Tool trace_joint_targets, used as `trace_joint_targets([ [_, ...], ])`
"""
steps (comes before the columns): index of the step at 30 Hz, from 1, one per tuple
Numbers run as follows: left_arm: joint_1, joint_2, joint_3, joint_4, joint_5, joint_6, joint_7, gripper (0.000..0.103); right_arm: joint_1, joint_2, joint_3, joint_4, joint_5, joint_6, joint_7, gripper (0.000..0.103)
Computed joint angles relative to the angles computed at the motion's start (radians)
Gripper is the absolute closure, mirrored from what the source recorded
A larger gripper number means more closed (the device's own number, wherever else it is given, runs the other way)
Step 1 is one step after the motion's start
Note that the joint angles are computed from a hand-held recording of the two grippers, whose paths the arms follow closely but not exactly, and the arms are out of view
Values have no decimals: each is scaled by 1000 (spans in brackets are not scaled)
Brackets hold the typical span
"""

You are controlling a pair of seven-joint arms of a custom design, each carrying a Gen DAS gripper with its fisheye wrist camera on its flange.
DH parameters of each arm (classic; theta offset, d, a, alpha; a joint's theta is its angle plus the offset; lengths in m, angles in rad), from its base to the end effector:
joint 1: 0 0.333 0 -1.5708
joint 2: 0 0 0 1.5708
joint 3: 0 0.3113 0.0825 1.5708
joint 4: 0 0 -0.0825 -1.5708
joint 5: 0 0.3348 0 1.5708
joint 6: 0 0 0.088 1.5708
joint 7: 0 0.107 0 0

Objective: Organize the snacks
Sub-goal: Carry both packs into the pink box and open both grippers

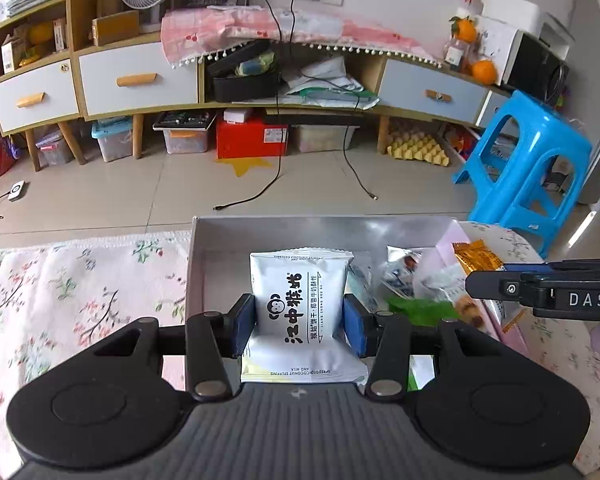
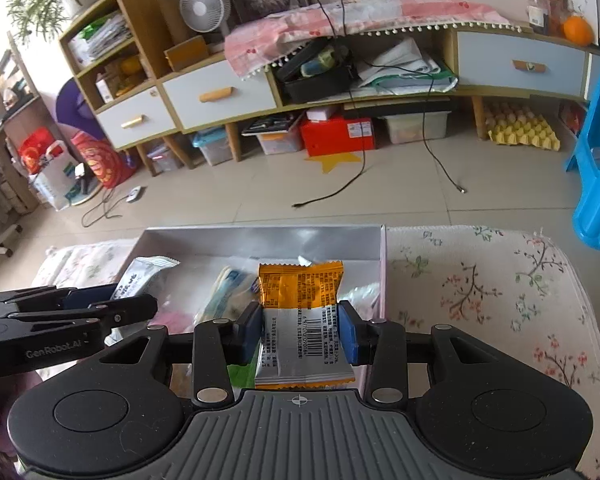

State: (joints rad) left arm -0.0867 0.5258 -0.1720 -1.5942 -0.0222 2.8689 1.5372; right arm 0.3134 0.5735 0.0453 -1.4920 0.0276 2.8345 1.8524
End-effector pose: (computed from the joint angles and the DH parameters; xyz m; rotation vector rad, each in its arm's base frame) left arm 0.6761 -0.1515 0.4419 -1.7068 1.9824 -0.9045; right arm 0.6677 0.2403 0.4479 -1.7338 1.6708 -0.3936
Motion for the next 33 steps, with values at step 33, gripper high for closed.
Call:
trace_joint_targets([
  [33, -6, 96, 3, 174, 19, -164, 36, 36, 7, 156, -9, 253, 5, -129, 28, 41],
])
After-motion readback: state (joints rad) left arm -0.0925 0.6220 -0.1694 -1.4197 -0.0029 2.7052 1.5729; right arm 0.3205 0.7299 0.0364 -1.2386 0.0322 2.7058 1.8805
